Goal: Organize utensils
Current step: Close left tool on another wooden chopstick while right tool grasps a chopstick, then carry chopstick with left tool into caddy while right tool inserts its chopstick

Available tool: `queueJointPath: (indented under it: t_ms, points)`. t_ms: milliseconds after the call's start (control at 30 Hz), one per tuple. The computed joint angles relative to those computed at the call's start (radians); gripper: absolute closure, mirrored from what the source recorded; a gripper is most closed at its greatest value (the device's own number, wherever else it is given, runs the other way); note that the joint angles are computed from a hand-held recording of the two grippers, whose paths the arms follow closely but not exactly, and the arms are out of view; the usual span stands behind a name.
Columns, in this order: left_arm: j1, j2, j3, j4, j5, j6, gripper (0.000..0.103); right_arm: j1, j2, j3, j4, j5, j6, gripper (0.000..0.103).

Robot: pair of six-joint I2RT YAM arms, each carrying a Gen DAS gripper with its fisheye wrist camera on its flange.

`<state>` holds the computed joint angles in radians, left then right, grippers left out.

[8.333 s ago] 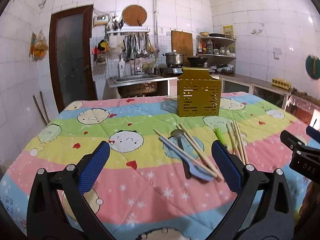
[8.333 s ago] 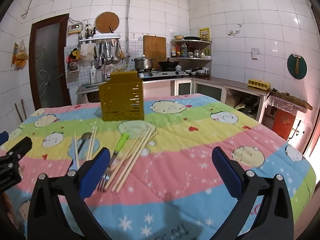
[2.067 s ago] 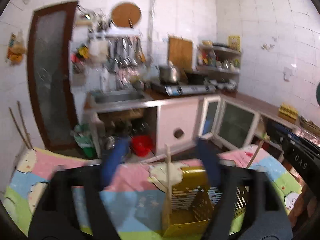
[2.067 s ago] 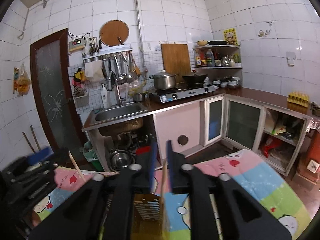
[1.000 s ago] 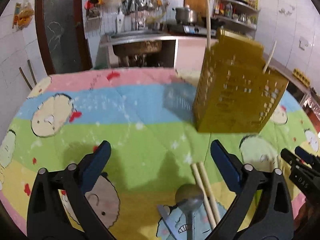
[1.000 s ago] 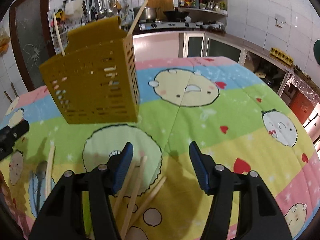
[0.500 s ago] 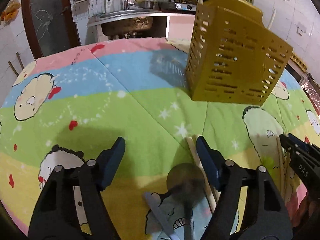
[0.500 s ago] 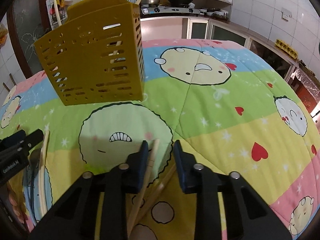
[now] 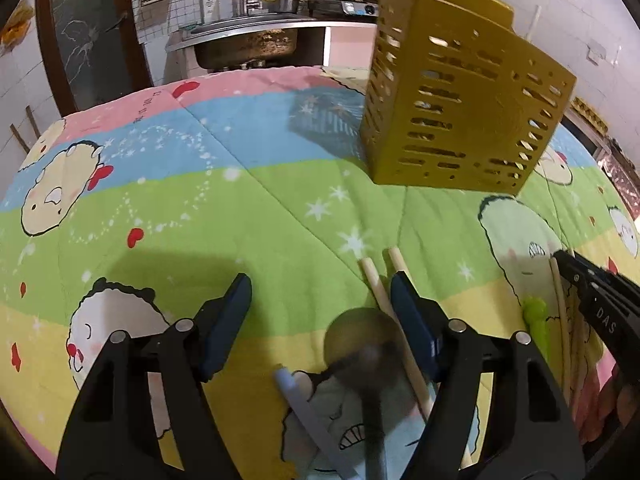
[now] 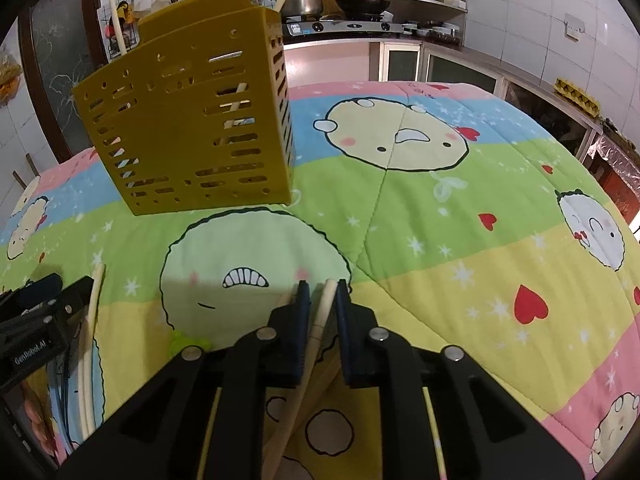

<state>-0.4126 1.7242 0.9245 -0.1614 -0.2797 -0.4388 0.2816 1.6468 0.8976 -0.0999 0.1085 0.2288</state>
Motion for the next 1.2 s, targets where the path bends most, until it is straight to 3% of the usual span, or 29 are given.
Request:
queueJointPath:
  t_ms: [200,267,433,567,700,1000,1200]
  points:
    - [-0.024,0.02,0.03,-0.028,-0.02,0.005,0.037,-0.007,-0.006,-0.009,0.007,-0.008,0.0,0.089]
    - [-0.027,0.038,0.052,-0.041,-0.021,0.009,0.043,-0.002,-0.003,-0.004,0.004,0.003,-0.003,0.089]
    - [-0.042,0.065,0.109,-0.083,0.004,0.016,0.079,0.009,0.001,0.004,-0.008,0.014,-0.002,0.09]
    - [-0.056,0.078,0.114,-0.074,-0.02,0.021,0.084,0.006,0.002,0.011,-0.016,0.005,0.008,0.092]
    - [-0.038,0.077,0.115,-0.065,0.018,0.018,0.092,0.003,0.002,0.012,-0.013,-0.003,0.012,0.095]
    - [-0.04,0.039,0.065,0.009,0.018,0.02,0.094,-0.012,-0.031,-0.017,0.019,-0.019,0.025,0.096]
    - [-0.075,-0.061,-0.007,0.071,-0.057,0.032,0.094,-0.024,-0.136,-0.067,0.053,-0.028,0.033,0.097]
